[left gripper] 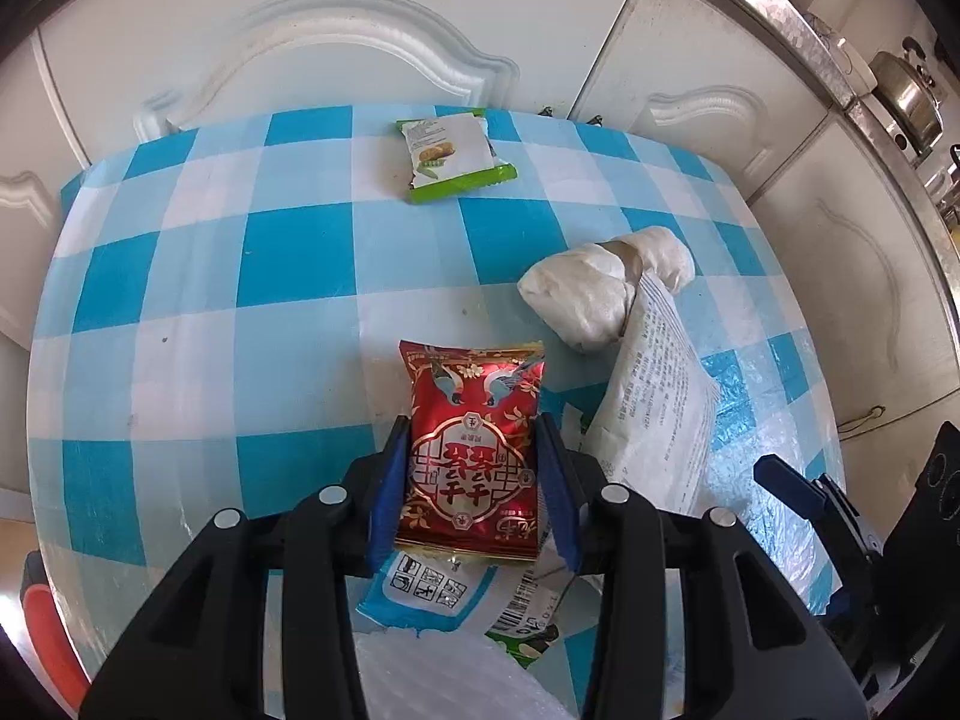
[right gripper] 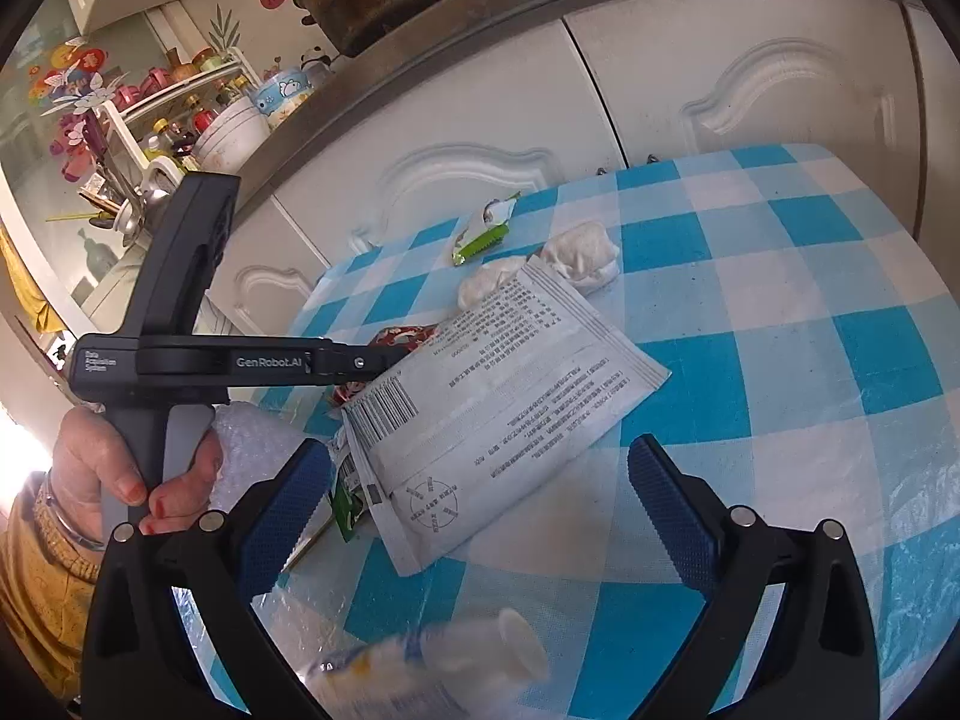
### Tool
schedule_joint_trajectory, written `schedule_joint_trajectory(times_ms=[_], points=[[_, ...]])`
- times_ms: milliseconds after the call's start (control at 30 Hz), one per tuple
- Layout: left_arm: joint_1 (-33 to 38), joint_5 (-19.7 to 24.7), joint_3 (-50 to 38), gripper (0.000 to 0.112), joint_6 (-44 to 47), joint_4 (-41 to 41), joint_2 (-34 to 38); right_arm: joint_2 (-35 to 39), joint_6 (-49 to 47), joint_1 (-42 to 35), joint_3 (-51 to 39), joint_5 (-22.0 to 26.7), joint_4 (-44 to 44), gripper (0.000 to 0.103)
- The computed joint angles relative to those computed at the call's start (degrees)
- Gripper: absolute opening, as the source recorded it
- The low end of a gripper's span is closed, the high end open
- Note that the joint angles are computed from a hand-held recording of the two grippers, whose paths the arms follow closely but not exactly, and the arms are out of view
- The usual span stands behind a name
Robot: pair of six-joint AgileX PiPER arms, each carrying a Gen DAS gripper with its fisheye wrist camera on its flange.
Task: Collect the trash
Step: 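Grasp the red snack packet with the left gripper while the right grasps the white bottle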
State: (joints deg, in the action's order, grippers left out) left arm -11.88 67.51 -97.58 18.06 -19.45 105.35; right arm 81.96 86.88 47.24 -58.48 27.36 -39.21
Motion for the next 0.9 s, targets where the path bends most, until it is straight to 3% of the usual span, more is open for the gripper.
schedule_joint_trajectory(times_ms=[267, 467, 733, 800, 833, 900], points=[[3.3, -3.1, 1.6, 0.042, 1.2, -5.6, -2.2, -2.2, 4.9, 4.3, 2.4, 4.5, -3.1, 0.098], [4.1, -4.8, 4.1, 0.042, 2.7, -10.2, -5.2, -5.4, 14.1, 11.5, 3.9, 13.1, -8.8, 0.098], [7.2, -5.8, 10.4, 0.042, 7.0, -15.7, -11.0, -5.8, 25.3, 27.6, 2.6, 34.3, -8.3, 0.095], [8.4, -5.9, 12.3, 0.042, 8.3, -17.1, -12.9, -5.9, 27.9, 30.7, 2.8, 37.1, -7.8, 0.087], [9.0, -5.9, 13.2, 0.042, 9.0, -17.7, -13.8, -5.8, 28.6, 31.8, 2.7, 38.2, -7.4, 0.073], [10.3, -5.7, 14.9, 0.042, 10.4, -19.2, -15.5, -5.1, 29.3, 33.3, 2.3, 39.4, -6.1, 0.068]])
